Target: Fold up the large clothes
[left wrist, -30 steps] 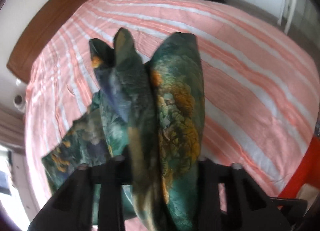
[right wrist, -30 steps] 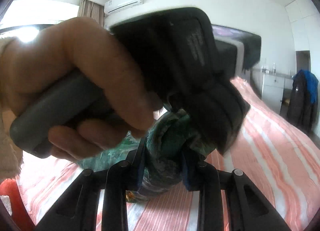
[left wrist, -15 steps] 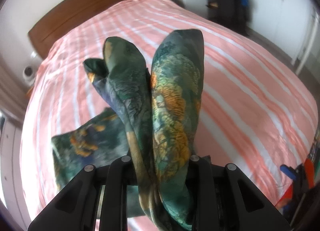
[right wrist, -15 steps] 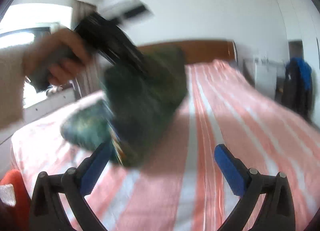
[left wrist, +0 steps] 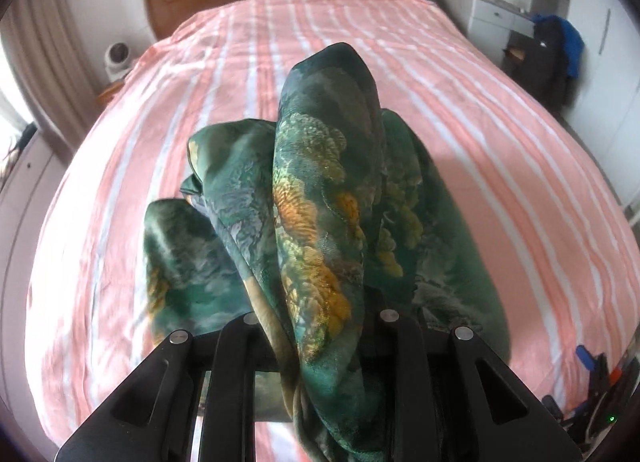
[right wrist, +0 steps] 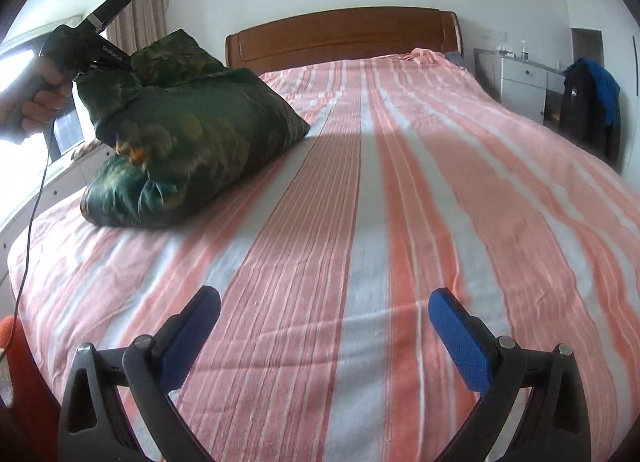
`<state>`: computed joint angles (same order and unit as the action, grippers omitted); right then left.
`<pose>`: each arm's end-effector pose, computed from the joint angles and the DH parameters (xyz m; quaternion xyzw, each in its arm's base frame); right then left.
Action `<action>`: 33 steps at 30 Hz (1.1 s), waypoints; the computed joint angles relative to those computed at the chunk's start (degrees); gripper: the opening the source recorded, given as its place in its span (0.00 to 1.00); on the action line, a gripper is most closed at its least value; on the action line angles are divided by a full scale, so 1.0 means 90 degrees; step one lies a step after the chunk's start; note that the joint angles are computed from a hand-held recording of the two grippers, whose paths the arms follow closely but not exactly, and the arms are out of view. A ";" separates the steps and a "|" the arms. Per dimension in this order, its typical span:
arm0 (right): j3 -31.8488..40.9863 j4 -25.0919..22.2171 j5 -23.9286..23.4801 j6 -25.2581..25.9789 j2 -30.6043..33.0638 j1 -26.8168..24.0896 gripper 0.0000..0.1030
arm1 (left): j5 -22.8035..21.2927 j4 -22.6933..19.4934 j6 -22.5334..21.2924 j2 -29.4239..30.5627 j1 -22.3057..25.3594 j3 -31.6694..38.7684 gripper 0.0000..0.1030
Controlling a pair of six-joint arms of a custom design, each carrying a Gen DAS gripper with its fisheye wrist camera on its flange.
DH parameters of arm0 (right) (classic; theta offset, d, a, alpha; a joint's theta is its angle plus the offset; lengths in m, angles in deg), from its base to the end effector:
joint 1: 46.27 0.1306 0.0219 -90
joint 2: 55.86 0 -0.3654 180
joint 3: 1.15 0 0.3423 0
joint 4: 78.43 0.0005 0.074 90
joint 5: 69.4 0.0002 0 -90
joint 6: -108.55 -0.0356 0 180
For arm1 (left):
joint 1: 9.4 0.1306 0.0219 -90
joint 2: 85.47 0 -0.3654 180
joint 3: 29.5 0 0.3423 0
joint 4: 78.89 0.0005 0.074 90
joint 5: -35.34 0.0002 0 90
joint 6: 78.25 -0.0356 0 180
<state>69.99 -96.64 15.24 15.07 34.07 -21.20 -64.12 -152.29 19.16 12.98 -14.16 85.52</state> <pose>0.3908 0.1859 0.3197 -0.1879 0.8742 0.1505 0.4216 0.4621 -0.0331 0.4982 -0.0456 0.9543 0.0484 0.2912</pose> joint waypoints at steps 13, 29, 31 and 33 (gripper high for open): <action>0.0143 -0.0177 -0.0116 0.0200 0.0279 -0.0027 1.00 | 0.0099 0.0447 0.0104 -0.0062 0.0517 -0.0398 0.21; 0.0149 -0.0170 0.0089 0.0319 0.0465 0.0122 1.00 | 0.0672 0.1135 0.0163 -0.0244 0.1799 -0.1246 0.21; 0.0145 -0.0139 0.0169 0.0345 0.0496 0.0158 1.00 | 0.1055 0.1303 0.0302 -0.0142 0.2056 -0.1538 0.22; 0.0147 -0.0108 0.0254 0.0397 0.0534 0.0199 1.00 | 0.1357 0.1574 0.0482 -0.0059 0.2251 -0.1865 0.29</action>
